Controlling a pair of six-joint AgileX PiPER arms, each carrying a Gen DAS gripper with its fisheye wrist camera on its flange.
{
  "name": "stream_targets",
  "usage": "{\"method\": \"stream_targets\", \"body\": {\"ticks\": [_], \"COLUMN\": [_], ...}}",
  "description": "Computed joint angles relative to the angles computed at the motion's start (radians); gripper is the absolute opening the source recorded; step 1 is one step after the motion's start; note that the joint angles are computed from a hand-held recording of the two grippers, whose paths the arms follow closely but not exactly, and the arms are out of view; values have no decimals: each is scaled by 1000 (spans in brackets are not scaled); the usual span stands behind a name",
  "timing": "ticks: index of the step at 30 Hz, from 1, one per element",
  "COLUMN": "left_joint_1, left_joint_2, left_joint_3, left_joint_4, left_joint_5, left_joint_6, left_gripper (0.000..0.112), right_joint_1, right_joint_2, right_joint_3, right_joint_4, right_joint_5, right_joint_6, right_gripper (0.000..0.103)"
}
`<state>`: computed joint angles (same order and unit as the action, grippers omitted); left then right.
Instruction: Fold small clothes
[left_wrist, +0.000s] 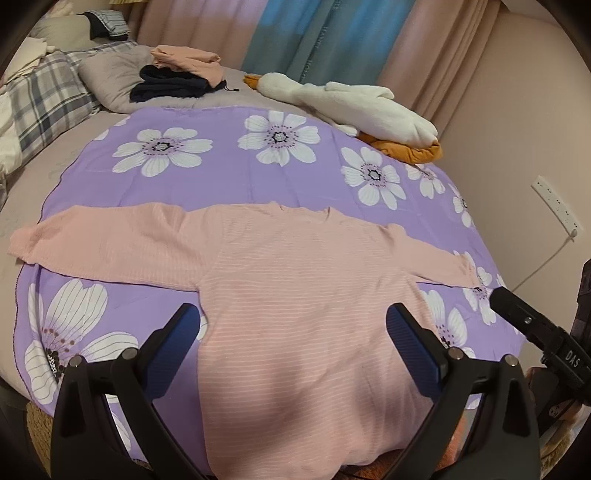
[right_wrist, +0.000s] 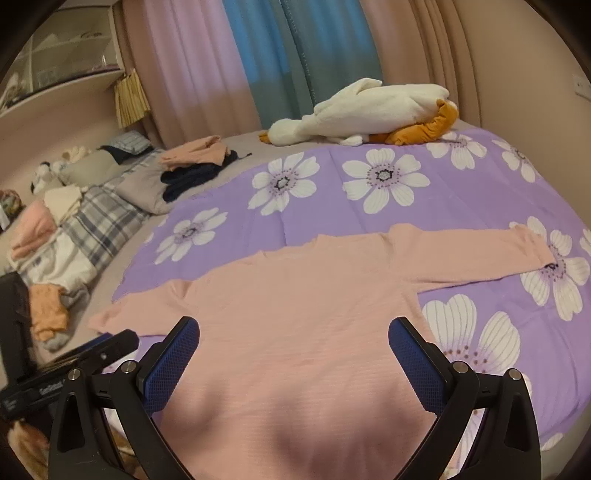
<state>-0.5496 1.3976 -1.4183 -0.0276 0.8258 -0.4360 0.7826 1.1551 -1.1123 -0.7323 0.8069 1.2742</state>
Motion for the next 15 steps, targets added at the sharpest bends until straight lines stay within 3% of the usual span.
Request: {"method": "stream_targets", "body": {"ticks": [4,8,15], "left_joint_1": [18,4,43], "left_joint_2": [22,40,82], "left_joint_3": [-36,-56,-98], "left_joint_4": [-72,-36,-134], "left_joint_5": [20,24,36], "left_joint_6": [55,27,74], "left_gripper": [99,99,98], "right_joint_1": [-25,-43,-148], "right_joint_2": [-39,-70,-119], "right_joint_3": [0,5,23], "right_joint_4": [40,55,148], "right_joint_5": [18,40,18], "right_joint_6": [-48,-54,-131], "right_gripper": [102,102,102]}}
